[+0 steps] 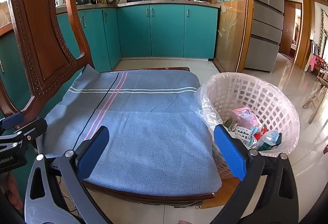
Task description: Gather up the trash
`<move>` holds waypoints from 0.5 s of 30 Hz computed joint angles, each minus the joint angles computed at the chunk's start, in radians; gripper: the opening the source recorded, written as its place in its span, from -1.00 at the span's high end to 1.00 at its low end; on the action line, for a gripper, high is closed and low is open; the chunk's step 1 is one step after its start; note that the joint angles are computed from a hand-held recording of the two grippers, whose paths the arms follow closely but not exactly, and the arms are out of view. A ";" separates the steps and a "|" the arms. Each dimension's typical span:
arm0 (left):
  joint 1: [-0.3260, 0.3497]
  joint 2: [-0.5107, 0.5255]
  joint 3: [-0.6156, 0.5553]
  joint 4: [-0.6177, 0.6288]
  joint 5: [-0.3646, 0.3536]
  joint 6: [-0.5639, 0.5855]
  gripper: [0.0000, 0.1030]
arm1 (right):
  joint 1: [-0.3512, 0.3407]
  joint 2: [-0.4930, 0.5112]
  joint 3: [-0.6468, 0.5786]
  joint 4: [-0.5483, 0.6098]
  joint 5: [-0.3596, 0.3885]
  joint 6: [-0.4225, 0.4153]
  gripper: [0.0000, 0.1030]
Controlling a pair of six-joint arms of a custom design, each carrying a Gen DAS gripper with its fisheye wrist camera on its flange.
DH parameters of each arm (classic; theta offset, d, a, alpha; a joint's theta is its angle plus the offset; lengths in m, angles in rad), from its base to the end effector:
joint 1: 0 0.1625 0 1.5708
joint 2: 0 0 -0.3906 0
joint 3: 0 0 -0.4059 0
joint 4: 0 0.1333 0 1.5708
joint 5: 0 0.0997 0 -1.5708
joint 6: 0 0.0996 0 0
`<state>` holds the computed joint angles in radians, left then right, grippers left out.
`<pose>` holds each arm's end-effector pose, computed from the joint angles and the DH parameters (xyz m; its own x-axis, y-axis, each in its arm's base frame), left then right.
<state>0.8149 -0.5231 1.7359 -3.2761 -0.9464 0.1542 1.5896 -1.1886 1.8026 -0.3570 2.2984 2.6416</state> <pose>-0.2768 -0.5728 -0.0466 -0.6779 0.4496 -0.5816 0.7170 0.5790 -0.3881 0.0769 -0.5227 0.1757 -0.6636 0.4302 0.6120 -0.3680 0.5246 -0.7677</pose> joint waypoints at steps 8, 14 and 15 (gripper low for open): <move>0.000 0.001 -0.001 0.000 0.000 0.003 -0.94 | 0.000 0.000 0.000 -0.001 0.000 0.000 -0.94; 0.000 0.001 0.000 -0.001 0.000 0.004 -0.94 | -0.001 0.000 0.001 -0.004 -0.002 -0.002 -0.93; 0.000 0.001 0.000 -0.003 0.000 0.005 -0.94 | -0.001 0.000 0.000 -0.002 -0.001 0.000 -0.93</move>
<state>0.8150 -0.5225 1.7360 -3.2788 -0.9469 0.1594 1.5889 -1.1882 1.8030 -0.3593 2.2976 2.6412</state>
